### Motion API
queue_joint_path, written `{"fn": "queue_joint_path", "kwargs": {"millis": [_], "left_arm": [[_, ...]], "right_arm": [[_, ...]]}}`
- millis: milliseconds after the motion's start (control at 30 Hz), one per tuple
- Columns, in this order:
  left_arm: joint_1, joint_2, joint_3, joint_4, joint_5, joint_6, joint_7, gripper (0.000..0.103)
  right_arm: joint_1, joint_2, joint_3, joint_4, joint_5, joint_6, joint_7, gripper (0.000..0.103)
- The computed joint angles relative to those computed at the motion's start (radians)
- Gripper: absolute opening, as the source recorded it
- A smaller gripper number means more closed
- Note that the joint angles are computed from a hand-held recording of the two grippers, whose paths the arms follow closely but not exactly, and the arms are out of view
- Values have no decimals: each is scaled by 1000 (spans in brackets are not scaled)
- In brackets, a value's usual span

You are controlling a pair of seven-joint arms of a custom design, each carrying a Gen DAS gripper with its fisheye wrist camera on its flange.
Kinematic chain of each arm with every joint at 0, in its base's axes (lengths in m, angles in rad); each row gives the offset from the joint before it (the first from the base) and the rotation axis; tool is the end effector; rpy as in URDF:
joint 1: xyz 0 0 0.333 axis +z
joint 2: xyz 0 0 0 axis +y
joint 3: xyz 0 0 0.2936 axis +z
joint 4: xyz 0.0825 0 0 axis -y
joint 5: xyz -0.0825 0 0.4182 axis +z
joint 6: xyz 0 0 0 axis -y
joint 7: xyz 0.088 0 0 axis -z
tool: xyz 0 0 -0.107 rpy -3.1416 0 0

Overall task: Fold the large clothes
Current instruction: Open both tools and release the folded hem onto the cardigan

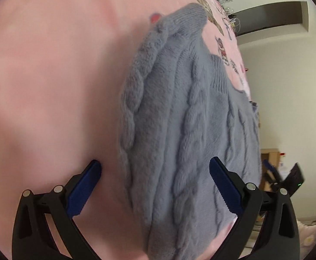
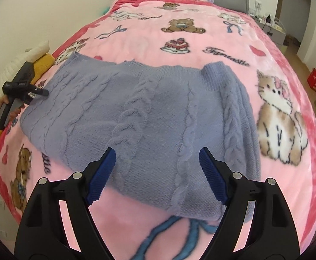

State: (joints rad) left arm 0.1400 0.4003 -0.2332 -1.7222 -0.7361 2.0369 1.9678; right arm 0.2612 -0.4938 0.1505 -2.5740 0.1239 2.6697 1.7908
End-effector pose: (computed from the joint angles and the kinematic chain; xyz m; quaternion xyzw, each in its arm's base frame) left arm 0.6712 -0.0888 0.3305 0.6255 -0.6925 0.2642 0.2436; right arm 0.4338 0.1858 0.4562 -0.7105 0.6415 -0.1252 0.2607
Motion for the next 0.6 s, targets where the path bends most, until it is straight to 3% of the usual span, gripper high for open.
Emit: {"fn": "queue_joint_path", "kwargs": {"millis": [100,300,600], "left_arm": [[9,-2,-7,-1,-28,-14,27,98],[-47,-14,-3,-16,62,42,7,98],[-38,36,-25,47,40,-21,-3,98]], "right_arm": [[5,8,-2,9,5,-14,2,76],[4,27,0,25,1,-4,13,76],[4,29,-1,25,-1,-1,14,76]]}}
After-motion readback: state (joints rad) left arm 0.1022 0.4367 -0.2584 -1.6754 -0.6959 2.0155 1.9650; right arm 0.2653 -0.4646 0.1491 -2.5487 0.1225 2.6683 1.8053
